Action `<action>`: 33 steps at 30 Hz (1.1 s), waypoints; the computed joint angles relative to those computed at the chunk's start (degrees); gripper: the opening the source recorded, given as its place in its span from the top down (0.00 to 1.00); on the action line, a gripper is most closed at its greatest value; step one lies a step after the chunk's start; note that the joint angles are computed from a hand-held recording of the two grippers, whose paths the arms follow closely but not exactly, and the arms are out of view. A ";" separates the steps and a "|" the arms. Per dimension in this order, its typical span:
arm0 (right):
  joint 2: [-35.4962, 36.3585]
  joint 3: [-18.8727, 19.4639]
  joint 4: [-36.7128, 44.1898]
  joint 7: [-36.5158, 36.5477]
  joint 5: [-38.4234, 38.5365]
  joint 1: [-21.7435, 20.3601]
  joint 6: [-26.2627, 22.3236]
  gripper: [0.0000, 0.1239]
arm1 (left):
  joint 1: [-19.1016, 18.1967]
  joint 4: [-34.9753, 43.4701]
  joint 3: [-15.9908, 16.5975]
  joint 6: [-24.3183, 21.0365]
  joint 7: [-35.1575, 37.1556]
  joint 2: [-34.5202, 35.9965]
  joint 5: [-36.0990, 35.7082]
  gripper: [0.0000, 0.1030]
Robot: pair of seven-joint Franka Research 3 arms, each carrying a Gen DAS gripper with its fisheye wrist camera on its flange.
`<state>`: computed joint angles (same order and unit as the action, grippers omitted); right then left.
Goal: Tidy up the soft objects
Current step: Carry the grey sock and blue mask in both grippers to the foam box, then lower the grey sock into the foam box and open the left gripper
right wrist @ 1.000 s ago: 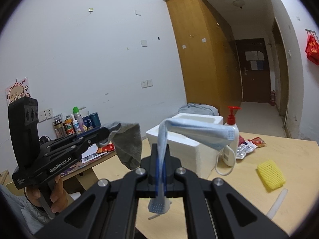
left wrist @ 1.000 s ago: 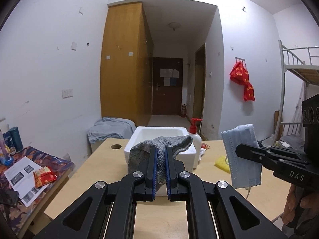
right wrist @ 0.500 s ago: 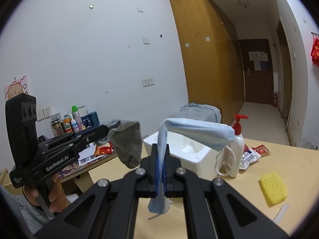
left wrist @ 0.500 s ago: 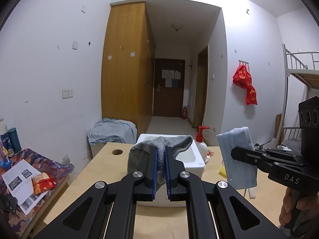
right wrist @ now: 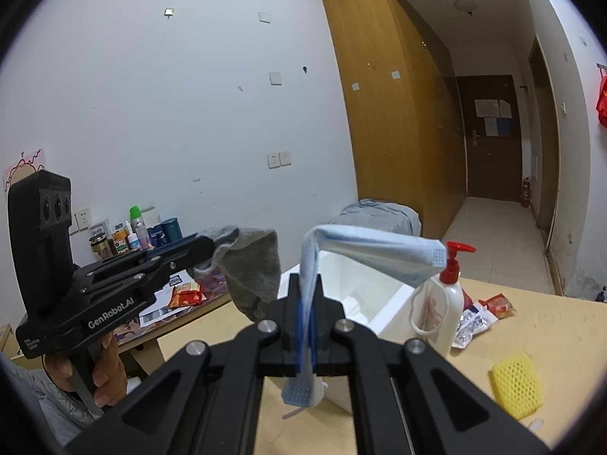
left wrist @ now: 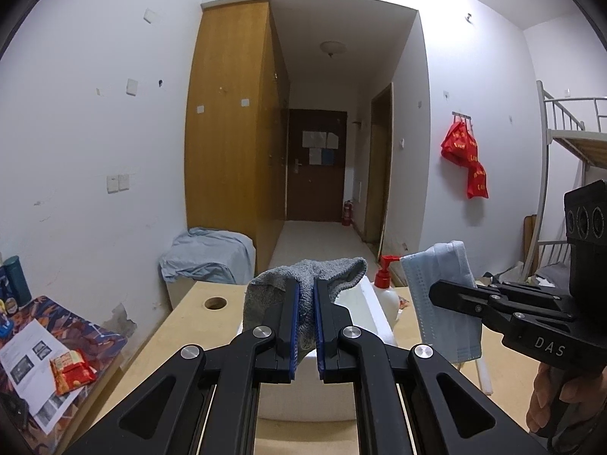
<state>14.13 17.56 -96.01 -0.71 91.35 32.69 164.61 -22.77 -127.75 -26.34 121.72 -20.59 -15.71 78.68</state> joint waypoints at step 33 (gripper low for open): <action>7.11 3.56 7.92 10.45 -12.78 -1.48 6.43 0.96 | 7.07 6.81 8.11 19.89 4.63 8.07 2.87 0.93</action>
<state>21.24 21.11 -88.09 9.74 78.57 31.21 171.04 -15.70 -120.95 -18.23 141.61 -15.96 -7.64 81.55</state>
